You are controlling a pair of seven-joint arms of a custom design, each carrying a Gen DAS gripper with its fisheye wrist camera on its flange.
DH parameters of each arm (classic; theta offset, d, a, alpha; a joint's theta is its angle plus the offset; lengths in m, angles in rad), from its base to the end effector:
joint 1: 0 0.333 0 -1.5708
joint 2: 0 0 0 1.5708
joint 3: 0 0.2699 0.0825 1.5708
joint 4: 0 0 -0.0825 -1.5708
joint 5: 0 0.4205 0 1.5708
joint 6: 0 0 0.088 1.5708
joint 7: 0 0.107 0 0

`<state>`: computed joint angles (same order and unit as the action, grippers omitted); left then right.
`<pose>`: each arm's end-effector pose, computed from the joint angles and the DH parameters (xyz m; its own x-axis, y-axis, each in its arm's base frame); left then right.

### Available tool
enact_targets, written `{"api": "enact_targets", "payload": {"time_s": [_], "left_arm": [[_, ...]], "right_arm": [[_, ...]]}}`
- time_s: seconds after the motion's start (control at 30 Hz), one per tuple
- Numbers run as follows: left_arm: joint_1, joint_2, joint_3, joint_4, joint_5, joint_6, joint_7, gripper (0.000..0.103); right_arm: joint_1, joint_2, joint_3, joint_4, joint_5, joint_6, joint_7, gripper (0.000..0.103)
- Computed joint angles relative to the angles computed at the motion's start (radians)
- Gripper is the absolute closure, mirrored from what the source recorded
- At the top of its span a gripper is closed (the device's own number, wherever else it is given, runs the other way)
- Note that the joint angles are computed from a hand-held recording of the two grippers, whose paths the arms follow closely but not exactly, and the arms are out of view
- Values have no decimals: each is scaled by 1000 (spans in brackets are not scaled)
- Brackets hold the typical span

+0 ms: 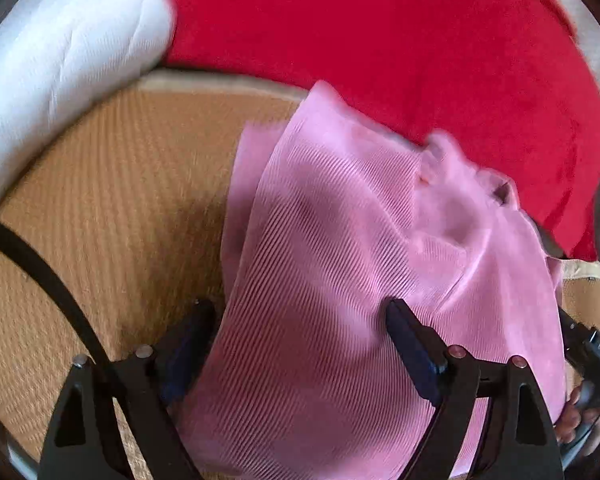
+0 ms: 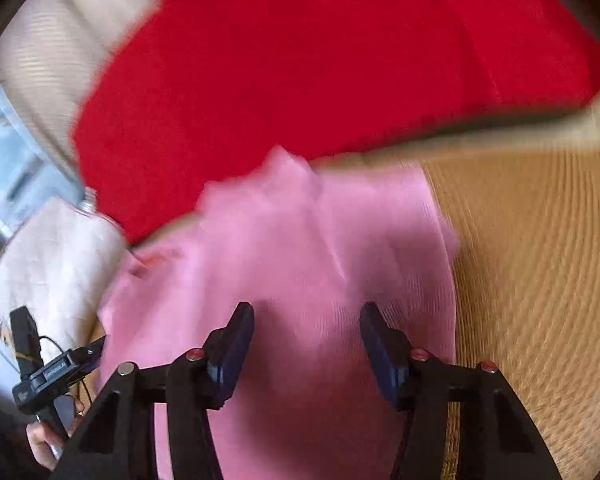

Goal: Fold large clothes

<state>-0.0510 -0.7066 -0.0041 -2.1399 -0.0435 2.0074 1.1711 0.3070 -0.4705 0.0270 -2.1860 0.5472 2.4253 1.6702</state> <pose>0.4239 -0.0265 0.6892 0.2714 -0.9299 0.2484 -0.7966 -0.3619 -0.4842 0.4860 0.1728 0.6086 0.1254 -0.8215 -0.5562 -0.8444 0.2059 -0.4946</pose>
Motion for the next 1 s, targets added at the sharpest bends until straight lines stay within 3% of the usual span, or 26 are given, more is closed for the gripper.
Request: {"api": "enact_targets", "payload": {"time_s": [0.13,0.23,0.33,0.43,0.57,0.63,0.73,0.77,0.93,1.0], "left_arm": [[-6,-23,15,-1,-17,27,24,15],[-10,-51,31,-19,-45,99,24,15],[11,-40,7,-12,3,166,27,15],[19,23,3,53,50,175,58,15],[-22,62,42,75,-34,222,107,15],[-48,97,53,114,-74,212,157,20],[-67,168,64,181,-129,149,218,53],[-69,185,69,195,-157,125,230,59],[-24,254,54,253,-199,20,215,57],[-13,258,40,256,-201,15,218,57]], "right_arm": [[-2,-50,7,-18,-14,25,1,50],[35,-84,-6,-37,18,76,-70,50],[82,-87,-19,-32,72,105,-137,50],[97,-60,-9,-2,89,78,-131,50],[102,13,8,44,95,40,-120,49],[97,32,20,51,81,43,-118,49],[100,42,17,59,90,45,-135,49],[105,45,11,58,108,46,-145,49],[108,49,-6,62,158,28,-189,48],[105,52,-4,64,165,27,-197,48]]}}
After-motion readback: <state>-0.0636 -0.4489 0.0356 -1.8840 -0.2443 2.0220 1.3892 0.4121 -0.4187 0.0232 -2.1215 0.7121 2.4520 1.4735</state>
